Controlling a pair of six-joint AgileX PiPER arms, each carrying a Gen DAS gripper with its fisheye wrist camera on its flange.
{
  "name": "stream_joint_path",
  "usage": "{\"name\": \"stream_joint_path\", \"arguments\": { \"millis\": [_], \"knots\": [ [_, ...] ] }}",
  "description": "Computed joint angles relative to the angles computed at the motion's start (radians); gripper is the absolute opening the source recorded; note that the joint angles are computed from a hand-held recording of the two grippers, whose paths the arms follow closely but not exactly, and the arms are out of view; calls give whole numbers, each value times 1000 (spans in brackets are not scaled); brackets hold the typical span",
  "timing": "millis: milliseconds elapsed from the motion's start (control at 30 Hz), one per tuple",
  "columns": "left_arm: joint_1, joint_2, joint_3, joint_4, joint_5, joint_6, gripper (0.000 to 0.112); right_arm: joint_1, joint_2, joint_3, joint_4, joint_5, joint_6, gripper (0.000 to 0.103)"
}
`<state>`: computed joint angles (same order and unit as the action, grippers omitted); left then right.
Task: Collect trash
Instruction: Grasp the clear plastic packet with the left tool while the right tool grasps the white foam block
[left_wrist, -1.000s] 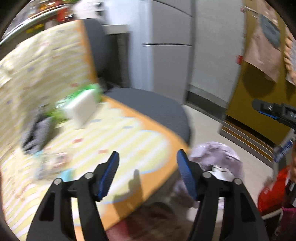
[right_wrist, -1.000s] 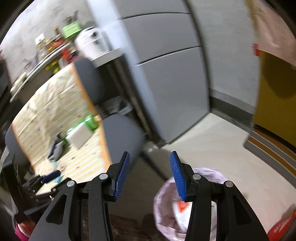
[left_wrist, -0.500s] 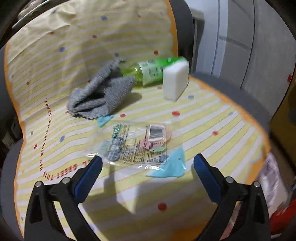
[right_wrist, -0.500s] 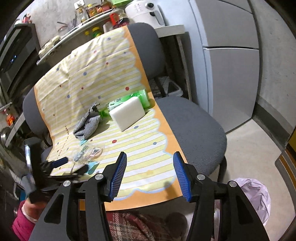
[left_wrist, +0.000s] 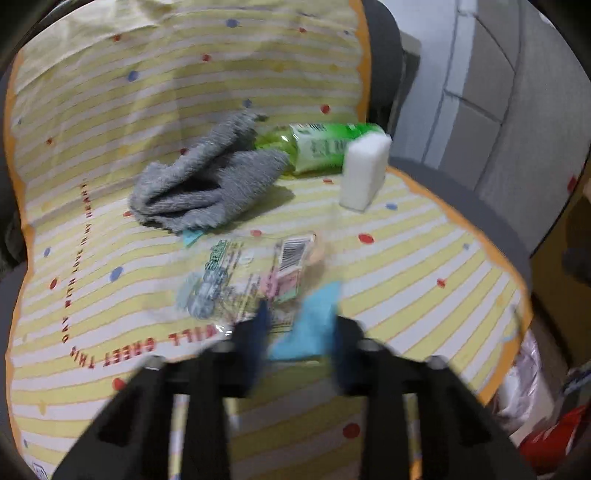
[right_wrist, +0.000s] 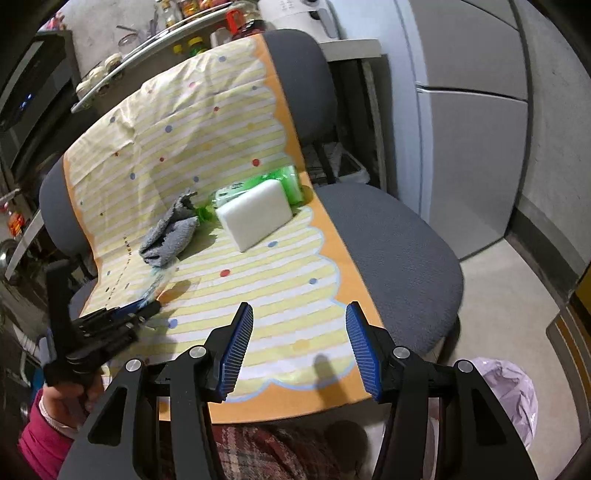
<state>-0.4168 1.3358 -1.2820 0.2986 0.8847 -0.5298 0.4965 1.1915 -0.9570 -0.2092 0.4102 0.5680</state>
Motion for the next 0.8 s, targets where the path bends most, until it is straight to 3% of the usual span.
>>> {"name": "stream_joint_path", "arguments": {
  "millis": [67, 233, 400, 733, 800],
  "knots": [
    [-7, -39, 5, 43, -9, -33, 9, 28, 27, -34, -55, 0, 37, 54],
    [2, -140, -27, 102, -20, -86, 4, 84, 157, -177, -158, 4, 101, 55],
    [83, -161, -85, 58, -33, -78, 4, 132, 360, -391, -279, 37, 194, 62],
    [296, -89, -92, -148, -125, 74, 4, 155, 770, -939, -330, 302, 222, 65],
    [326, -72, -95, -194, -139, 117, 4, 164, 840, -1052, -363, 378, 243, 70]
  ]
}}
